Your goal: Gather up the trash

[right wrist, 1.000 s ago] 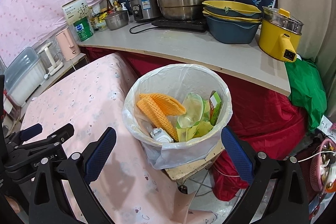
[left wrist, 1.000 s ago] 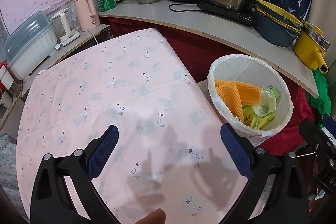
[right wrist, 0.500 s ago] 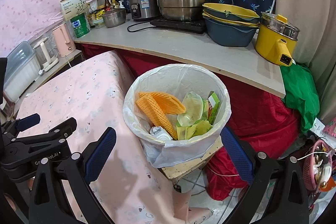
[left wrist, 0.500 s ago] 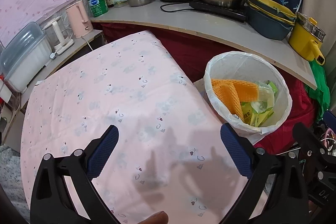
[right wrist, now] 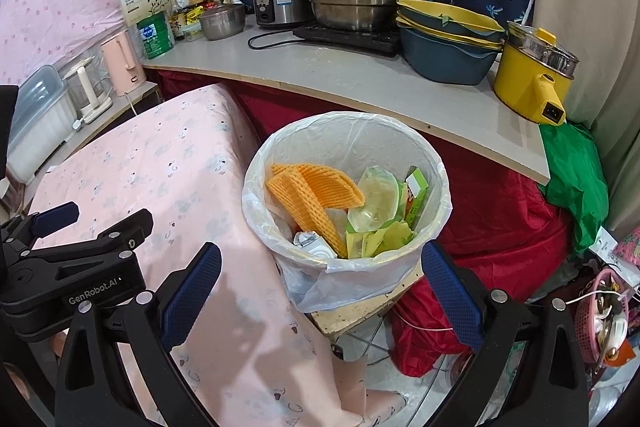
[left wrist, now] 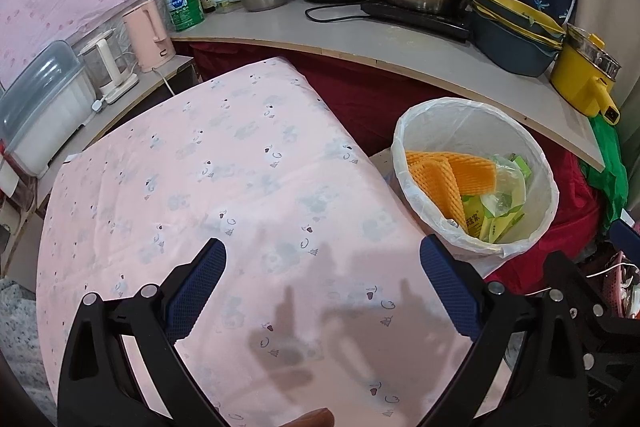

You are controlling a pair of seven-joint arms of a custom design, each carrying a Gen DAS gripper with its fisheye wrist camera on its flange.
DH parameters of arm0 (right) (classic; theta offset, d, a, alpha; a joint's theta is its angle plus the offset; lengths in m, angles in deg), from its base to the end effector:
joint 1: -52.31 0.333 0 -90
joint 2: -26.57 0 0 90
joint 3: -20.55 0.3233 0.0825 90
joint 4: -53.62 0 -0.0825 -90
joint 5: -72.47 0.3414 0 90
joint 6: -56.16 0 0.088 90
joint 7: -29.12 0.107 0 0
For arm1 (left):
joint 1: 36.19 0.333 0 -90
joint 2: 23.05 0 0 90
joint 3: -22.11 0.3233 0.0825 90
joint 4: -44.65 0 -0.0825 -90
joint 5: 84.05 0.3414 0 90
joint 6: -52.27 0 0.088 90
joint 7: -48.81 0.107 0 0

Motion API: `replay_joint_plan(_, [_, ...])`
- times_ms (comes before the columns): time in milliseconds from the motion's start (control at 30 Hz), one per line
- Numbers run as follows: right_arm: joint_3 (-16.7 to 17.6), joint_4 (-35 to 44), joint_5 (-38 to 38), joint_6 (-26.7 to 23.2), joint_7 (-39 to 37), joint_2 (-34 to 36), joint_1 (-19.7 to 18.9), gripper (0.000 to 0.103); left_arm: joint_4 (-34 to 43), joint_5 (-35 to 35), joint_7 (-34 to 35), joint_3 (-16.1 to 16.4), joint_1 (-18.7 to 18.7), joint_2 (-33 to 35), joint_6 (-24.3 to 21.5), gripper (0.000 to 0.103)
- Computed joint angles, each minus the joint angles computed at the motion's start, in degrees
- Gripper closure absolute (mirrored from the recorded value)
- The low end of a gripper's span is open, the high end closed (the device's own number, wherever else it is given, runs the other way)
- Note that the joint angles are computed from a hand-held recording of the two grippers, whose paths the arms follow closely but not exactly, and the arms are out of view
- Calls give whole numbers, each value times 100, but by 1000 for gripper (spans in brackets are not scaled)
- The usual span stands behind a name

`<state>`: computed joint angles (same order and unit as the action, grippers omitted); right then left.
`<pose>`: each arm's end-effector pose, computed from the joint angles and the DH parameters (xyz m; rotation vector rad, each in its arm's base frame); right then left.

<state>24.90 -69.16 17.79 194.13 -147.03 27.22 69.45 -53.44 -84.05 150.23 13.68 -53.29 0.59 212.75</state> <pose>0.4951 0.1893 0.4569 -1.2139 2.3235 -0.8862 0.6149 -0.2762 0.4608 -1.2251 2.3563 -0.7860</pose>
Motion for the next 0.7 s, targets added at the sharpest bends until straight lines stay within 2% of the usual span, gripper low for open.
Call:
replay_joint_plan(267, [-51,41,47,123,-63,116,-17,6,54,-91,74,-42,55,54,-40,10])
replay_joint_plan(700, [-57,-32,9,56,38,91,-13,6,-85,-107,248,-36,11,15,116,10])
